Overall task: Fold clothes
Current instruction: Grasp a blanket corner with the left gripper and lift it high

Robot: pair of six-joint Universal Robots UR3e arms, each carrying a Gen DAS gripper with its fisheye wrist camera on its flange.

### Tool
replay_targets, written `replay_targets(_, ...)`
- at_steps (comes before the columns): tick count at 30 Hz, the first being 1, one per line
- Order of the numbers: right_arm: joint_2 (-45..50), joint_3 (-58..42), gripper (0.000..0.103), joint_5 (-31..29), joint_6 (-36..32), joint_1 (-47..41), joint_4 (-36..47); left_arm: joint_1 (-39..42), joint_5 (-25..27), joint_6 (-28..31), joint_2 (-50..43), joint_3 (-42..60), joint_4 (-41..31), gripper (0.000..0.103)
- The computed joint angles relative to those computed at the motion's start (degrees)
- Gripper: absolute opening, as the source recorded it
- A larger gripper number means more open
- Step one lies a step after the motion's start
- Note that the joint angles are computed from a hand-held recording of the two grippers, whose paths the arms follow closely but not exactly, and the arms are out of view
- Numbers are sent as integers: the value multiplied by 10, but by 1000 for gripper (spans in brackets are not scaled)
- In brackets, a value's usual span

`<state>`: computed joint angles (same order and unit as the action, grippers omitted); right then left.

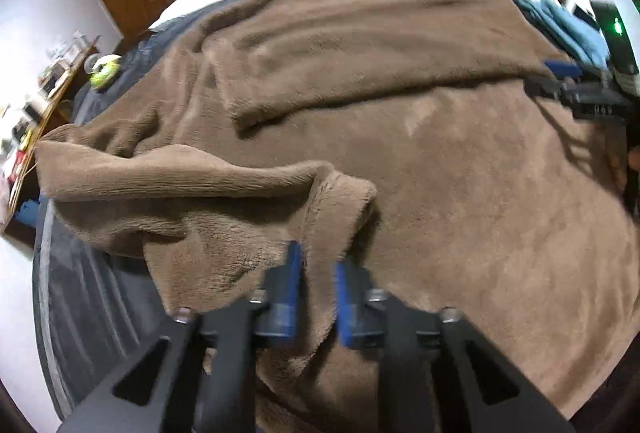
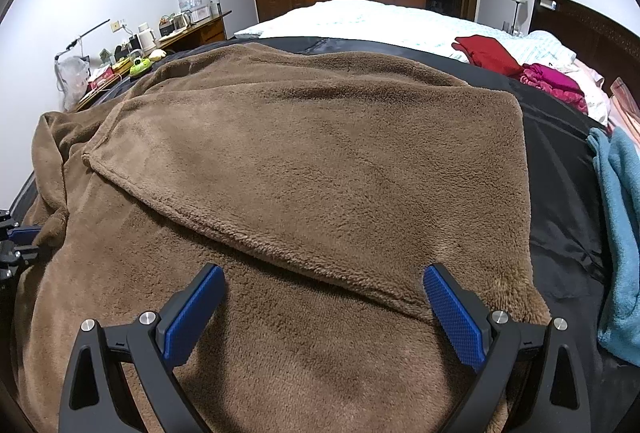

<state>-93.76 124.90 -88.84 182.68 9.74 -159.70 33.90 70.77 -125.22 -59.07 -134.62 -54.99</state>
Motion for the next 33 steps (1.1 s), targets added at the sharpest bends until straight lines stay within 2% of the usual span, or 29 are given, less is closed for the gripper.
replay_targets(2, -1, 1, 101, 1, 0, -1, -1, 54, -50, 9, 38, 21, -62, 11)
replay_targets(4, -3, 4, 101, 2, 0, -3, -2, 131, -117, 28, 74, 69, -155, 11)
replay_targets(7, -8, 8, 101, 5, 2, -6, -5, 239, -207, 53, 91, 151, -268, 11)
replay_targets(10, -9, 9, 101, 4, 2, -7, -5, 322, -281, 41, 44, 268, -347, 11)
replay_targets(13, -9, 8, 101, 4, 2, -7, -4, 370, -326, -17, -32, 367, -356, 11)
replay_targets(17, -9, 8, 101, 4, 2, -8, -3, 393, -347, -122, -136, 464, -308, 11)
replay_targets(21, -11, 9, 101, 6, 2, -8, -3, 422, -364, -181, -225, 582, -330, 11)
replay_targets(25, -12, 11, 101, 9, 3, -10, -3, 437, -367, -241, -311, 688, -313, 11)
replay_targets(29, -11, 11, 101, 12, 2, -12, -3, 435, -367, -262, -380, 782, -364, 11)
replay_targets(33, -11, 9, 101, 11, 2, -12, -2, 420, -358, -270, -386, 798, -379, 11)
